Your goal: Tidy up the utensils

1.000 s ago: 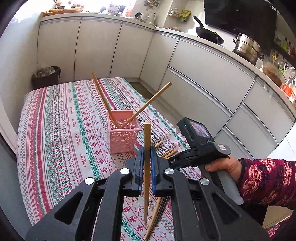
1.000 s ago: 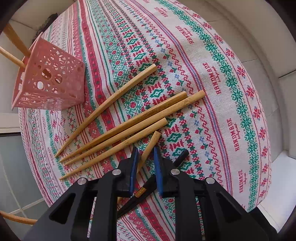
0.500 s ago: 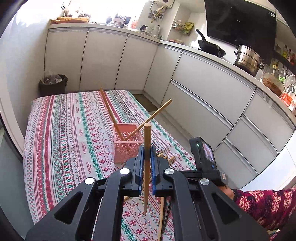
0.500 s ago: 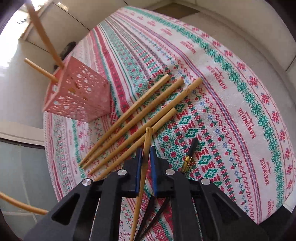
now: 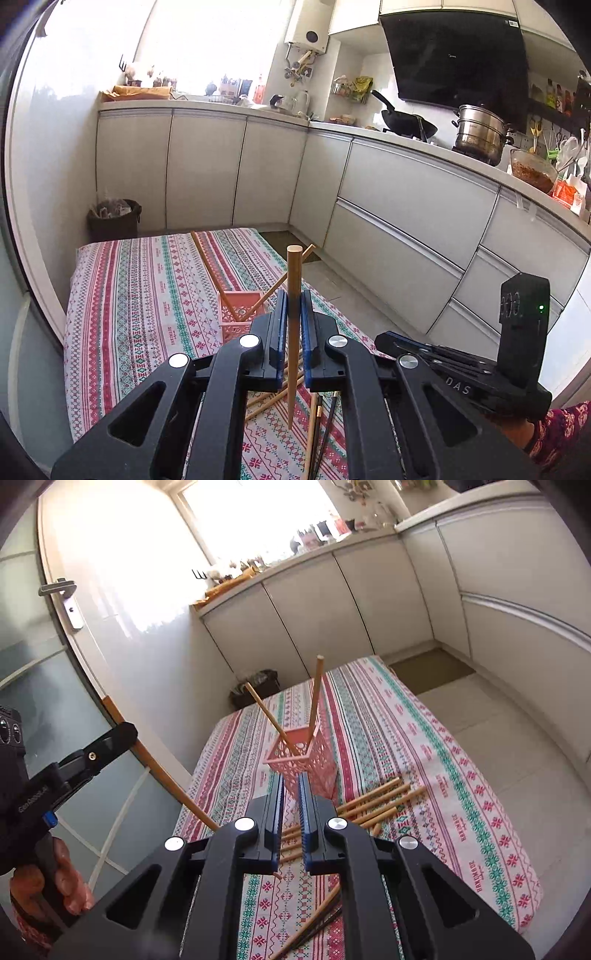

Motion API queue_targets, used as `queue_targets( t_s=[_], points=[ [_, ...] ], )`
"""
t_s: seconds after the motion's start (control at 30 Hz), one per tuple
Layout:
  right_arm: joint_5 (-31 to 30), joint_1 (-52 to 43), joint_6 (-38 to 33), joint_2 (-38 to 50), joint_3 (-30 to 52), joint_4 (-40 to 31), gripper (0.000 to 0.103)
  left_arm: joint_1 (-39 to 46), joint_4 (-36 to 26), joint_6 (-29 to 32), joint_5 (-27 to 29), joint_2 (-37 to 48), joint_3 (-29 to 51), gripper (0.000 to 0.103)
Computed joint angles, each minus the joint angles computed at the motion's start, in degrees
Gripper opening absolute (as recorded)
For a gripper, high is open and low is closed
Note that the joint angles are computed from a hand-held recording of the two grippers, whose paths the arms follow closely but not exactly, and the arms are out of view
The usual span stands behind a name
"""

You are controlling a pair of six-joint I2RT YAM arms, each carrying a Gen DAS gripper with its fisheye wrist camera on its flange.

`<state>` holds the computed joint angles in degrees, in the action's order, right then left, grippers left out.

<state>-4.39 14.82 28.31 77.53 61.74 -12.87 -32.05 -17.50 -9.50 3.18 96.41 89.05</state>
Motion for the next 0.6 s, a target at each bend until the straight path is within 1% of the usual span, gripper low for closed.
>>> queue_targets(
  t_s=[0.07,0.13,0.17,0.2,0.23,0.27,0.3,0.33,0.4,0.53,0.6],
  points=[
    [-1.65,-0.74,0.97,0.45,1.49,-3.18,0.008,-0.26,0.2,-0.05,-0.46,-0.06,0.17,0.006],
    [-6.71,-3.95,4.69,4.79,5.64,-9.72,0.009,-0.39,-0.17,0.04,-0.69,0.27,0.5,0.006],
    [-10.63,-6.27,6.83,8.08,8.34,-13.32,0.012,-0.39,-0.21,0.05,-0.9,0.4,0.57,0.006],
    [-15.68,-8.21,7.75,12.52,12.08,-18.56,0.013,-0.25,-0.18,-0.04,-0.68,0.47,0.59,0.006],
    [-19.86,-9.43,6.13,19.57,18.7,-25.79,0.019,-0.13,-0.28,-0.14,-0.46,0.59,0.76,0.006],
    [-20.97,-9.76,5.35,24.72,23.85,-30.94,0.02,-0.02,-0.23,-0.37,-0.4,0.62,0.85,0.006],
    [-19.81,-9.34,4.03,29.3,28.6,-34.75,0.02,0.16,-0.15,-0.56,-0.07,0.62,0.91,0.006],
    [-18.56,-8.56,1.74,34.6,35.03,-39.89,0.02,0.35,0.16,-0.66,0.33,0.42,0.66,0.006],
    [-16.02,-7.5,1.65,41.89,44.11,-46.13,0.02,0.69,0.8,-0.89,0.68,-0.08,0.12,0.006],
    [-12.4,-5.5,1.81,51.52,56.36,-53.59,0.02,2.06,2.04,-1.69,2.47,-1.13,-1.08,0.006],
    [-9.11,-4.41,2.52,53.77,58.85,-55.26,0.02,2.84,2.08,-2.15,3.41,-1.27,-1.26,0.006]
  ],
)
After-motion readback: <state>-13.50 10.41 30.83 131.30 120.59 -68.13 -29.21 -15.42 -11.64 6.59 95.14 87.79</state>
